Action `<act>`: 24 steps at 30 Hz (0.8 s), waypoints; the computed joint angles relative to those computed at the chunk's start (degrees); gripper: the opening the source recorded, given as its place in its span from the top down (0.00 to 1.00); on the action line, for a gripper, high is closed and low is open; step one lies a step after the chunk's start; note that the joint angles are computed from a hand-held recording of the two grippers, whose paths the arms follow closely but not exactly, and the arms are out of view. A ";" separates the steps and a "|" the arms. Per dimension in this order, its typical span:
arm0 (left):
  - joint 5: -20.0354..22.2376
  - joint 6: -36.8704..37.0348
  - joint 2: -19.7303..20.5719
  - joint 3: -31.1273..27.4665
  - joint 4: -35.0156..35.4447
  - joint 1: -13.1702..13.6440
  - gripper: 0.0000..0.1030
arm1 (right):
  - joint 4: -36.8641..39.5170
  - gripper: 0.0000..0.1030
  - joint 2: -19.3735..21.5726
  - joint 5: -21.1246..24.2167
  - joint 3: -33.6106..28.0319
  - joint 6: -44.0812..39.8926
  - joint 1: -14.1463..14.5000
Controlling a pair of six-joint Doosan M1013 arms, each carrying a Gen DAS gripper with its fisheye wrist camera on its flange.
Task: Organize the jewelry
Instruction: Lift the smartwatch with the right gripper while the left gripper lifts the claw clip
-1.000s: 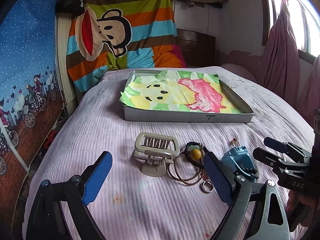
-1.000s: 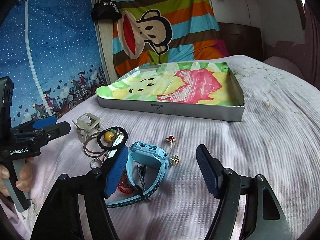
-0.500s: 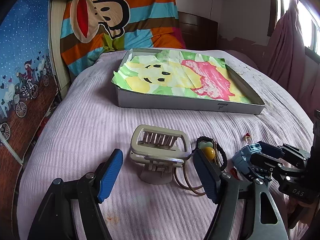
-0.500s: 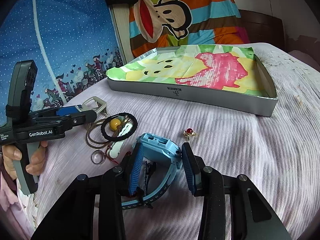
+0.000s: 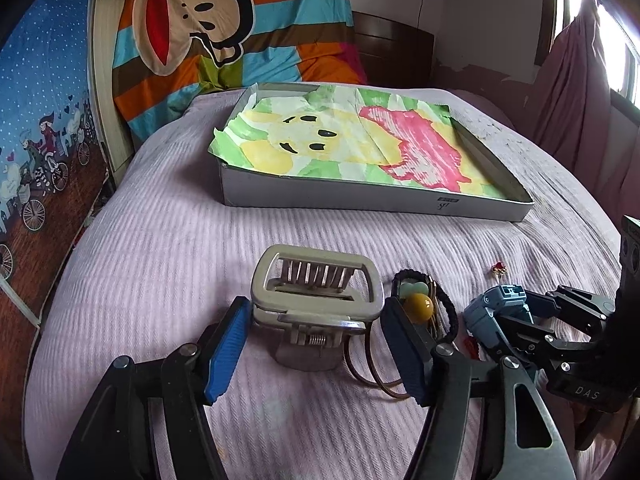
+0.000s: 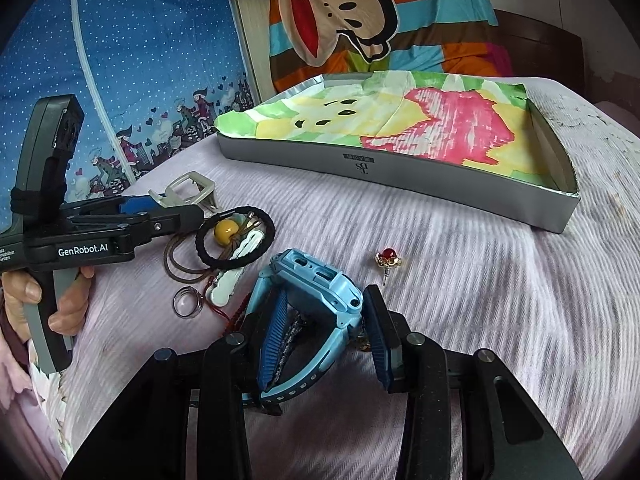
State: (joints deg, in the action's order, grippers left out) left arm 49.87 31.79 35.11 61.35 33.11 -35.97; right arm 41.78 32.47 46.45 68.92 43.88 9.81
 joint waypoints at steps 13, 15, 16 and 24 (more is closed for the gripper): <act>-3.38 -2.63 -1.26 2.53 2.82 -0.41 0.41 | 4.42 0.78 -0.87 -1.06 1.88 -5.31 -0.30; -4.69 -5.14 -2.08 3.92 5.32 -0.74 0.41 | 6.08 0.79 -1.27 -1.77 2.55 -7.00 -0.43; -5.12 -6.48 -2.43 4.50 6.73 -0.95 0.41 | 7.10 0.79 -1.44 -2.16 2.88 -7.96 -0.54; -5.74 -12.63 -3.82 5.81 13.09 -1.97 0.41 | 14.65 0.79 -2.31 -3.26 4.37 -12.91 -1.44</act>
